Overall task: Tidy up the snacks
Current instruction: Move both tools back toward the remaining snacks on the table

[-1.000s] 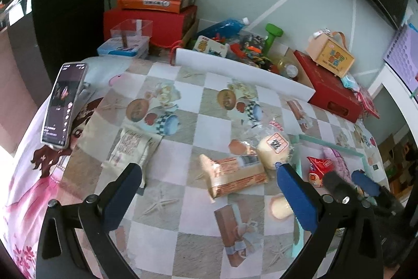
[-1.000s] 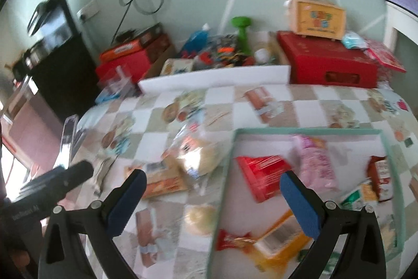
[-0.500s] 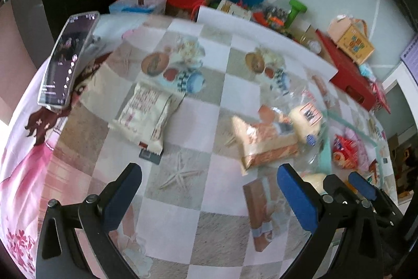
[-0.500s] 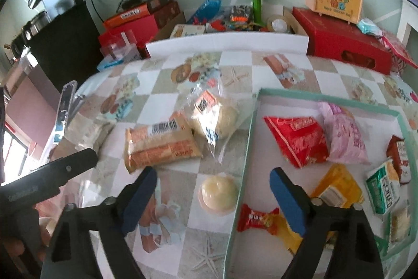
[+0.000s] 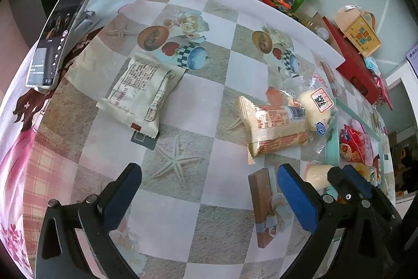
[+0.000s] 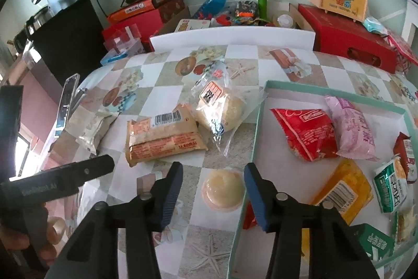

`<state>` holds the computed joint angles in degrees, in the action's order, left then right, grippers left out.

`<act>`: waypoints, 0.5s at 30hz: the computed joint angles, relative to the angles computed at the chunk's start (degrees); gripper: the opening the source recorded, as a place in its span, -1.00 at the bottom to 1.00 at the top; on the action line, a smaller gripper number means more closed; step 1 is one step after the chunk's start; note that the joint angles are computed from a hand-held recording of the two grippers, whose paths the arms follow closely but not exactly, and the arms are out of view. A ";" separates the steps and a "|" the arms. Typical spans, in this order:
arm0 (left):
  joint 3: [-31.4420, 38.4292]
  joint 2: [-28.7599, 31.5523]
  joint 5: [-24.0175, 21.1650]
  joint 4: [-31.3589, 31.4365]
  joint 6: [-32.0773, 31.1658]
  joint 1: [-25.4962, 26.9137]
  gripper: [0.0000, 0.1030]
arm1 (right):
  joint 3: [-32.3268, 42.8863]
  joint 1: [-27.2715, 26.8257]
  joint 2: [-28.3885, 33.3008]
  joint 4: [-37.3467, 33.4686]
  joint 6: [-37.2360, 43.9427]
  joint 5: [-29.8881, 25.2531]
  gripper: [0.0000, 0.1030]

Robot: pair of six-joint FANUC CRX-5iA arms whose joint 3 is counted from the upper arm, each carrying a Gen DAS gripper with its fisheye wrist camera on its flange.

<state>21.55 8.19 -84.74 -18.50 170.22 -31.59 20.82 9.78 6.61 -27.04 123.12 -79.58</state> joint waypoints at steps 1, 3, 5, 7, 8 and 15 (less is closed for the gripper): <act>-0.21 -0.14 0.22 0.15 0.11 0.07 1.00 | -0.13 0.17 -0.01 0.18 0.17 -0.10 -0.06; -0.88 -0.57 0.86 0.46 0.44 0.26 1.00 | -0.66 0.58 -0.38 0.51 0.95 0.03 -0.07; -1.74 -1.17 1.54 0.83 0.93 0.58 1.00 | -1.31 1.04 -0.84 0.93 1.75 0.52 -0.08; -2.42 -1.72 1.90 0.96 1.27 0.77 1.00 | -2.21 1.60 -1.30 1.64 2.49 1.49 -0.08; -2.68 -1.98 1.99 0.97 1.52 0.83 1.00 | -2.45 1.63 -1.43 1.63 2.88 1.78 -0.08; -6.36 -5.69 3.71 0.38 4.69 1.80 1.00 | -1.98 1.47 -0.68 2.15 1.71 1.75 -0.07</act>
